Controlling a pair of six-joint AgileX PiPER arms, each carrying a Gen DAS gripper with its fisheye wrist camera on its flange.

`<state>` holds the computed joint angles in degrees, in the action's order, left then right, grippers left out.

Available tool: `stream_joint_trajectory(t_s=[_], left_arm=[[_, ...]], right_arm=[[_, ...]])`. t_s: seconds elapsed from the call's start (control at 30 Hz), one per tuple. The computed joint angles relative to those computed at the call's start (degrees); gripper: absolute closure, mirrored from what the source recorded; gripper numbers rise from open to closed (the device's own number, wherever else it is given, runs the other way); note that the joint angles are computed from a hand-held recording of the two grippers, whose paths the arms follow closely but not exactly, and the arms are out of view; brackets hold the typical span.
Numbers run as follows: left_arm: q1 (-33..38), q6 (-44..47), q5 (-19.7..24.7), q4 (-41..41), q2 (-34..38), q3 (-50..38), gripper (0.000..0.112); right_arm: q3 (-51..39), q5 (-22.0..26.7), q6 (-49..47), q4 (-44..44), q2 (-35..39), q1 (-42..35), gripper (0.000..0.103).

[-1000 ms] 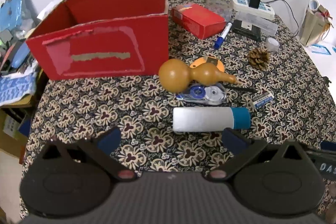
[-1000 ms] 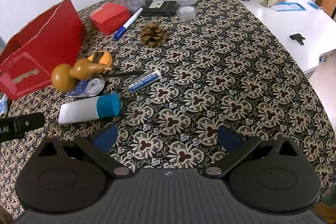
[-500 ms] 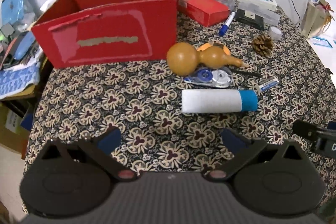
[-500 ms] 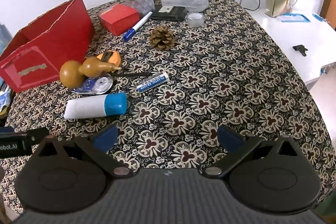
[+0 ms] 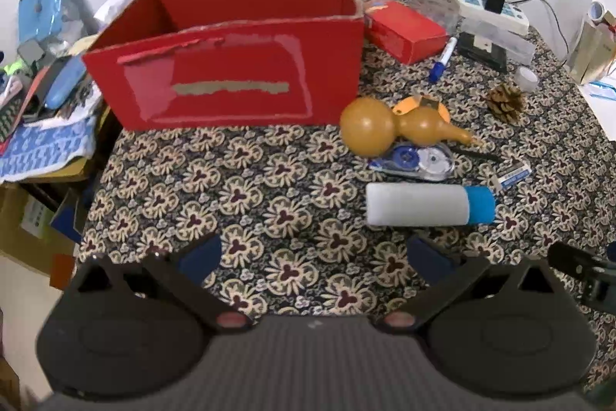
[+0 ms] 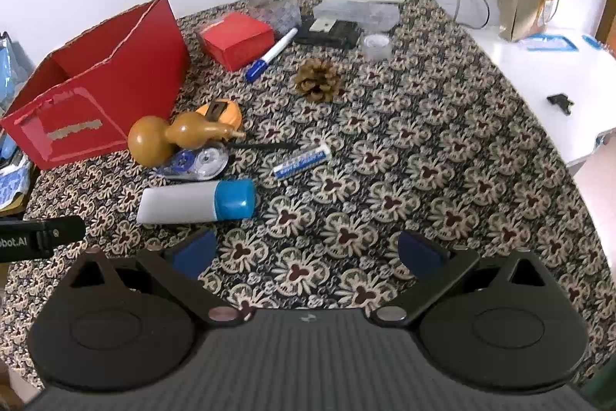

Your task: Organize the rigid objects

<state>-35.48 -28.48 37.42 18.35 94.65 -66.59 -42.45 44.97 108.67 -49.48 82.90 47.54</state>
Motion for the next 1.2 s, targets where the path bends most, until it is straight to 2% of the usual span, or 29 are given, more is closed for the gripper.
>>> stream_joint_trajectory(t_s=[0.17, 0.3, 0.5, 0.73, 0.83, 1.2], left_arm=[[0.19, -0.26, 1.13, 0.72, 0.93, -0.78, 0.01], [0.27, 0.09, 1.0, 0.89, 0.84, -0.88, 0.01], [0.05, -0.4, 0.63, 2.16, 0.95, -1.44, 0.01], [-0.53, -0.77, 0.13, 3.35, 1.05, -1.57, 0.01], [-0.66, -1.03, -0.23, 3.78, 0.97, -1.52, 0.01], [-1.2, -1.37, -0.15, 4.23, 2.08, -2.5, 0.01]], right_arm=[[0.24, -1.98, 1.66, 0.48, 0.38, -0.34, 0.014], [-1.96, 1.53, 1.67, -0.04, 2.2, 1.32, 0.014], [-1.9, 0.12, 2.32, -0.81, 1.97, 1.02, 0.014], [-2.53, -2.89, -1.21, 0.94, 2.19, -0.34, 0.014], [-3.44, -1.26, -1.6, 0.56, 2.87, 0.18, 0.014], [-3.56, -1.16, -2.66, -0.22, 3.33, -0.05, 0.014]])
